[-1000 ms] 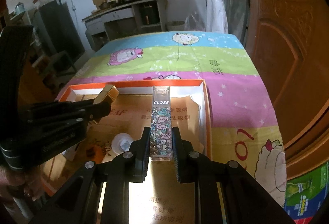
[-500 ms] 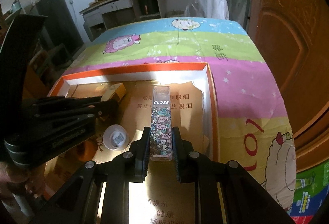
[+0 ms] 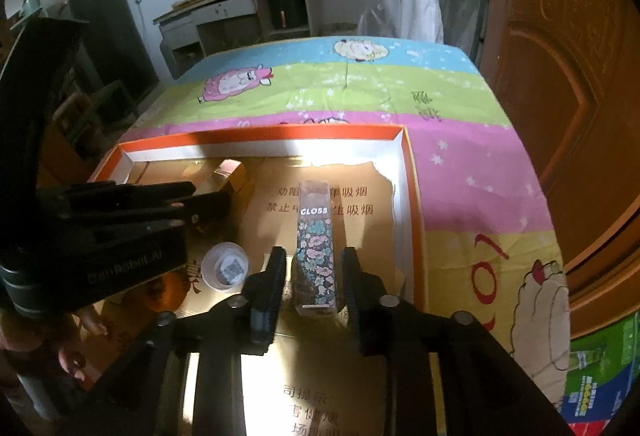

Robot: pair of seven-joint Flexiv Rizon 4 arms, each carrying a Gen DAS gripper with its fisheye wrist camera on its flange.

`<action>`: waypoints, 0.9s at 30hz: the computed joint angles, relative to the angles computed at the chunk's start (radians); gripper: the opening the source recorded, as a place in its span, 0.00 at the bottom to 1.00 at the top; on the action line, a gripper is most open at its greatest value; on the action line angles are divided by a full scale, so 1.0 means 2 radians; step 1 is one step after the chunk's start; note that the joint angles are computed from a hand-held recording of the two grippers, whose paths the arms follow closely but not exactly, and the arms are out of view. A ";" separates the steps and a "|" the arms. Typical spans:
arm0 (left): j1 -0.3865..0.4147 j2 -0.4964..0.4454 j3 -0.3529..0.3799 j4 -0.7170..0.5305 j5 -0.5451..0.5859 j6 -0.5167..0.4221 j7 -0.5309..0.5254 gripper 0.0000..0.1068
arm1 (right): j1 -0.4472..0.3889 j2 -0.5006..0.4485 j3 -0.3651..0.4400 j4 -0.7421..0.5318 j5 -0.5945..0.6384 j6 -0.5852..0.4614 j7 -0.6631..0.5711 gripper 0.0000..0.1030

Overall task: Organize rigid objects
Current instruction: 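Open the left gripper to release the gold box while the right gripper releases the GLOSS tube, then move both grippers back from the box toward the remaining objects on the table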

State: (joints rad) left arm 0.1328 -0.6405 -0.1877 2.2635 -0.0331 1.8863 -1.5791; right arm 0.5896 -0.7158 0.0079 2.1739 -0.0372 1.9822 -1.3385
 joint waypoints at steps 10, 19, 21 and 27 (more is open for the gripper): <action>0.000 0.042 0.004 0.043 0.015 0.034 -0.024 0.36 | 0.014 0.030 -0.003 0.035 0.026 0.016 -0.002 0.31; 0.026 0.088 0.003 0.116 0.062 0.084 -0.073 0.36 | 0.051 0.071 -0.011 0.086 0.071 0.039 -0.016 0.31; 0.031 0.100 0.007 0.134 0.074 0.095 -0.086 0.36 | 0.065 0.082 -0.014 0.098 0.087 0.044 -0.022 0.31; 0.036 0.128 0.022 0.172 0.101 0.116 -0.112 0.36 | 0.109 0.106 -0.025 0.124 0.132 0.056 -0.044 0.31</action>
